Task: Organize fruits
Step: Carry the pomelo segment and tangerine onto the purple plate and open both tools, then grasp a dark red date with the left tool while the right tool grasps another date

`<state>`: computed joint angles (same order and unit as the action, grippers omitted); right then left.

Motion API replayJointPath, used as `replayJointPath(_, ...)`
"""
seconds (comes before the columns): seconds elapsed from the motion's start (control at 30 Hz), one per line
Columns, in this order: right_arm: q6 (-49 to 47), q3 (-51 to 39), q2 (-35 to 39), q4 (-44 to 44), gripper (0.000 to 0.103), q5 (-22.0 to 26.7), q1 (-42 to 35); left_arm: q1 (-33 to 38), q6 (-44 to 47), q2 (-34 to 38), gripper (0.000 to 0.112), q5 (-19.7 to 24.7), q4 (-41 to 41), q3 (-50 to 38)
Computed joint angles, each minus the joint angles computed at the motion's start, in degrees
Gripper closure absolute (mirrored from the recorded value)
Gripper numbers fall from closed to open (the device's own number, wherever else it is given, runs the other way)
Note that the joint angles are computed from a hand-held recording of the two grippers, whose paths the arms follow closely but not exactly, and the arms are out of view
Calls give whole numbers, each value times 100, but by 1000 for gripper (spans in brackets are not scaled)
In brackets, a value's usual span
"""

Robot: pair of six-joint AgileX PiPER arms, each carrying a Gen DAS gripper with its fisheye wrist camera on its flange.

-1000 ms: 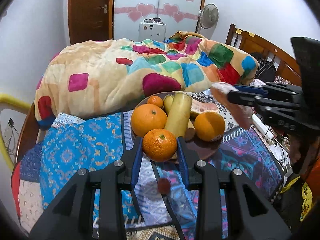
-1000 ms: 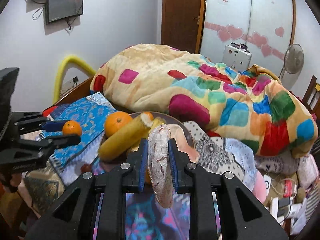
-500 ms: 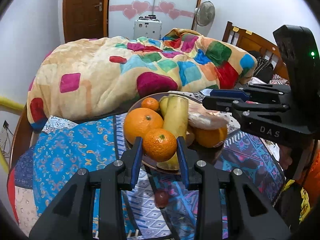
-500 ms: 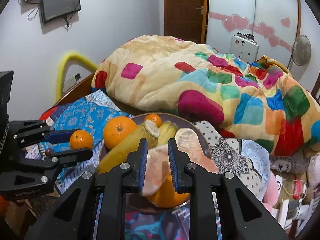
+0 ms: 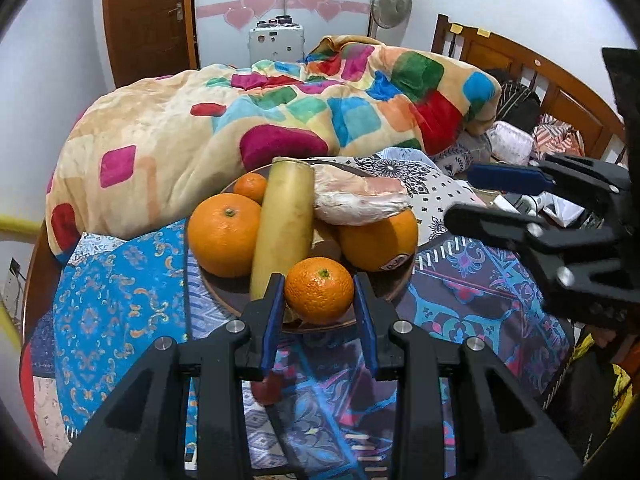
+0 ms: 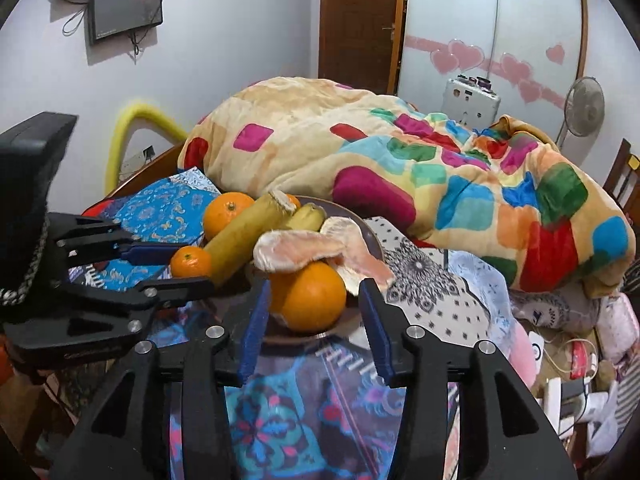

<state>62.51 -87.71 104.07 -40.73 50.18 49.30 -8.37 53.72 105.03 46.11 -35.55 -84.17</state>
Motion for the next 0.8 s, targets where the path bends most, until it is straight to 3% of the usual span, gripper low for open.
replayJointPath(0.13, 199, 342, -159, -45, 60, -188, -2, -234, -339, 17, 79, -286, 345, 22)
replayJointPath(0.23, 338, 564, -272, -48, 60, -343, -18, -269, -487, 80, 77, -242, 446, -63)
replayJointPath(0.3, 397, 679, -325, -45, 59, -419, -32, -263, -513, 77, 66, -294, 443, -60)
replayJointPath(0.4, 486, 801, -379, -14, 59, -462, -39, -196, -452, -22, 61, -426, 348, 64)
replayJointPath(0.8, 550, 302, -59, 32, 58, -293, 407, 1101, 137, -487, 59, 308, -173, 378)
